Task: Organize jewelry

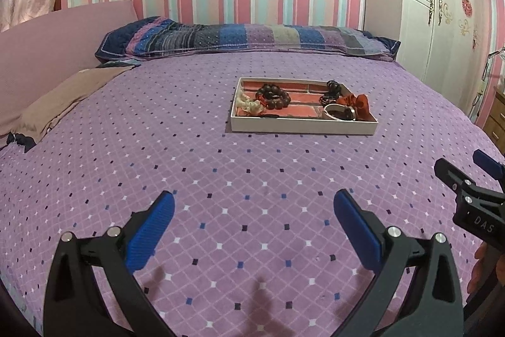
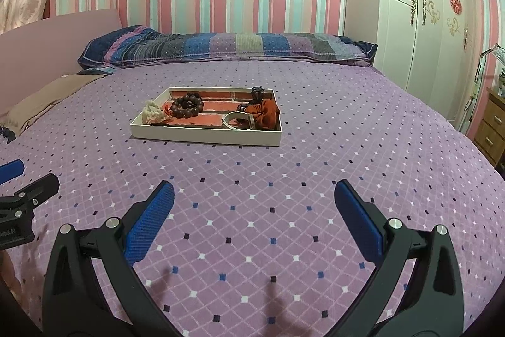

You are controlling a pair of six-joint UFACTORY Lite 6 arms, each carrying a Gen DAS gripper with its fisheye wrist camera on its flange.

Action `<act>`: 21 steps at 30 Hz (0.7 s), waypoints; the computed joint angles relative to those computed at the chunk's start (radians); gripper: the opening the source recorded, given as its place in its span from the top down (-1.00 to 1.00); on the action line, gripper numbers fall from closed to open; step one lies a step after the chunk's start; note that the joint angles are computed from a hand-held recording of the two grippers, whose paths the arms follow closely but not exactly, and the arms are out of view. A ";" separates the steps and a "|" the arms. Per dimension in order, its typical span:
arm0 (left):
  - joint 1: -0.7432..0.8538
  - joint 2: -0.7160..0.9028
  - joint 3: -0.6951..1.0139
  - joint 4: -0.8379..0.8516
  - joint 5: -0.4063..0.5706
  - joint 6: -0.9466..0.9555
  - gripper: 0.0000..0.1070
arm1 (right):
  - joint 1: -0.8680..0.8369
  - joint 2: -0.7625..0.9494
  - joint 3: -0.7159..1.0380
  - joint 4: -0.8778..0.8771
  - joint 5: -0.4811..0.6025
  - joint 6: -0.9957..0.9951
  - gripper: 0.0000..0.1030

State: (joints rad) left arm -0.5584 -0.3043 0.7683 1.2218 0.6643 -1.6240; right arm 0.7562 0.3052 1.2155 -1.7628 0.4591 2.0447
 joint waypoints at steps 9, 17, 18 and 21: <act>0.011 0.005 0.005 0.006 0.003 -0.004 -0.84 | 0.008 -0.003 -0.002 0.024 0.000 -0.012 -0.92; 0.010 0.007 0.010 0.010 0.002 -0.005 -0.84 | 0.010 -0.011 -0.005 0.026 0.000 -0.011 -0.92; 0.010 0.007 0.011 0.010 0.002 -0.005 -0.84 | 0.013 -0.013 -0.006 0.026 0.003 -0.011 -0.92; 0.004 0.013 0.020 0.017 0.011 -0.006 -0.84 | 0.017 -0.015 -0.005 0.029 0.006 -0.014 -0.92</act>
State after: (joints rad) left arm -0.5548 -0.2913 0.7882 1.2390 0.6751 -1.6300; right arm 0.7735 0.2902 1.2103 -1.7343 0.4650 2.0310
